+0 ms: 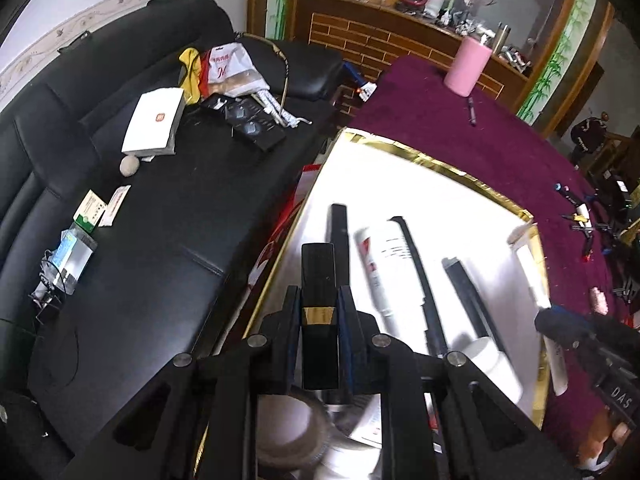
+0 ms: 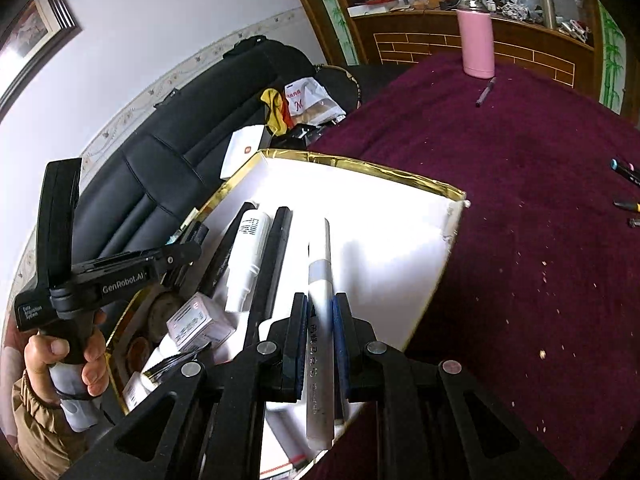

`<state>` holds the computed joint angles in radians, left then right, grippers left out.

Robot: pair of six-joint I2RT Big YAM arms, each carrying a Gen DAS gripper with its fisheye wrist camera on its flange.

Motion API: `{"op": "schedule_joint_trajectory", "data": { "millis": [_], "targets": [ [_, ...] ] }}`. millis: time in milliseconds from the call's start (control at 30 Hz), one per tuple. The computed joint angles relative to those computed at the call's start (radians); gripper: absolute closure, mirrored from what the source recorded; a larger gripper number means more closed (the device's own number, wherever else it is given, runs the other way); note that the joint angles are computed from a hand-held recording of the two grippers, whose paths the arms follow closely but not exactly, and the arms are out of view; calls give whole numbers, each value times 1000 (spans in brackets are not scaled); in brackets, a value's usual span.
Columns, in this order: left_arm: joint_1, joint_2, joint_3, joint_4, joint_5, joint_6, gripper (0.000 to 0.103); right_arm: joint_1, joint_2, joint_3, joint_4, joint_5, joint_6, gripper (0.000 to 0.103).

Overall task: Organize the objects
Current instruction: 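Lower the black tube into the tray with the left tool while the right tool releases the white marker there, then move both open tools away from the tray back over the table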

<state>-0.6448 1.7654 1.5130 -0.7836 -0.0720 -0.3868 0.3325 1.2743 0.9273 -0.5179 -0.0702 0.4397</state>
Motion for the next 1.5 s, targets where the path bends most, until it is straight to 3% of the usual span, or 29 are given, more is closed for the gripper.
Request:
{"op": "schedule_joint_trajectory", "data": {
  "millis": [367,700,800,833,933,1000,1067,1200,1367,1500],
  "targets": [
    [4,28,3,23,11,16,86,-9,104,49,-3,10,-27,89],
    [10,36,16,31,37,19,85,-10,120,44,17,32,-33,88],
    [7,22,3,42,38,25,78,-8,101,31,37,25,-26,88],
    [4,16,-1,45,32,25,71,-5,93,29,36,31,-26,88],
    [-9,-10,-19,58,11,31,67,0,56,14,42,36,-25,87],
    [-20,-31,-31,65,-8,37,63,2,29,2,43,35,-20,79],
    [-33,-58,-49,77,-17,37,59,5,-16,-23,52,35,-13,61],
    [-75,-137,-123,129,-24,23,54,9,-123,-93,68,39,6,46],
    [-145,-207,-193,177,-18,8,42,-8,-292,-205,59,52,54,11],
    [-201,-224,-210,198,10,-3,35,-35,-406,-277,20,66,112,6]
  ]
}}
